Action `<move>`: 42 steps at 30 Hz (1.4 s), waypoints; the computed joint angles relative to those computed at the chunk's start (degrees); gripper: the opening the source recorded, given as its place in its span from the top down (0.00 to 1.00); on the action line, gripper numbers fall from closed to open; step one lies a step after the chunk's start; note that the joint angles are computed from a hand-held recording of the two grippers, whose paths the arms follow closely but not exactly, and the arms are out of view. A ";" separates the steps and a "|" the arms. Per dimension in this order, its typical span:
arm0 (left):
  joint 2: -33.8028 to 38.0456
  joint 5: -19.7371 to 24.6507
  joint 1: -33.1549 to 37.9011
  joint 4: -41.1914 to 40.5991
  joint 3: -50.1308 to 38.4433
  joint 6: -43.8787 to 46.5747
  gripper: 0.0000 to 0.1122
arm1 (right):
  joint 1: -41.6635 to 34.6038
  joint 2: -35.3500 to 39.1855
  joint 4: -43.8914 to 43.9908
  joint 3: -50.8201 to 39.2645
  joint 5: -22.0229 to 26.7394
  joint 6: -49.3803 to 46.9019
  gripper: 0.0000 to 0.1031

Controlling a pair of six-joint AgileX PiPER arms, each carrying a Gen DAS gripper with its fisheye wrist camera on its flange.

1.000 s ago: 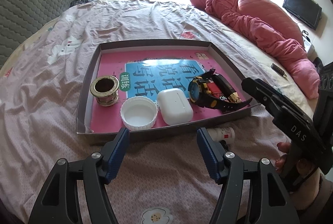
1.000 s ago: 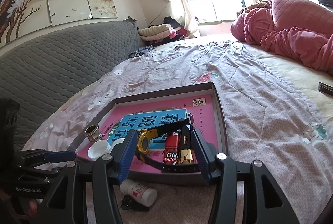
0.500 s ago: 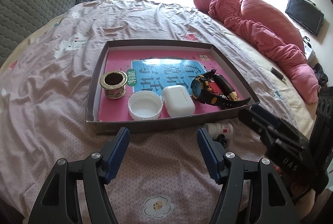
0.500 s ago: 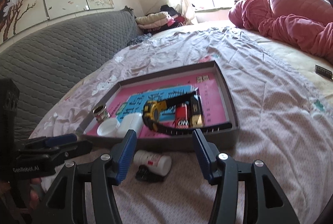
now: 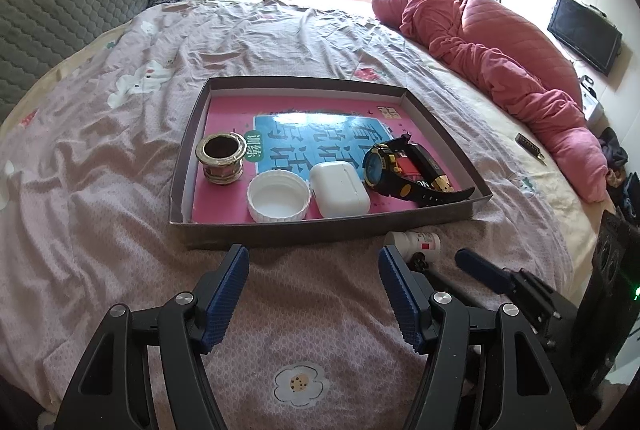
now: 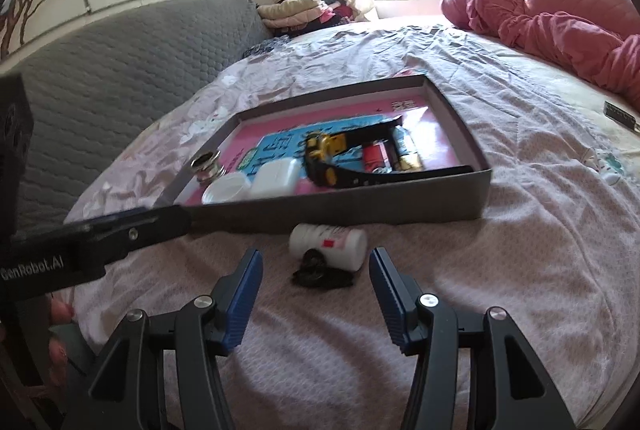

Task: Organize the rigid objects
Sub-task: 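Move the left tool toward the white pill bottle in front of the box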

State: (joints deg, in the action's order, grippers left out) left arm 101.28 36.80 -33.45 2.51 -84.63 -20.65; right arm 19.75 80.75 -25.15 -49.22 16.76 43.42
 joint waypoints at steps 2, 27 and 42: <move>-0.06 -0.16 -0.07 -0.66 0.33 0.17 0.39 | 0.54 0.64 -1.17 -0.29 0.24 0.69 0.52; 4.82 0.44 -1.52 -3.63 -3.05 2.26 0.39 | -1.88 4.37 7.00 -2.47 1.42 -8.10 0.84; 15.27 6.87 -6.46 -3.03 -16.84 -0.05 0.38 | -12.36 -0.70 10.36 -1.15 4.72 -10.84 0.84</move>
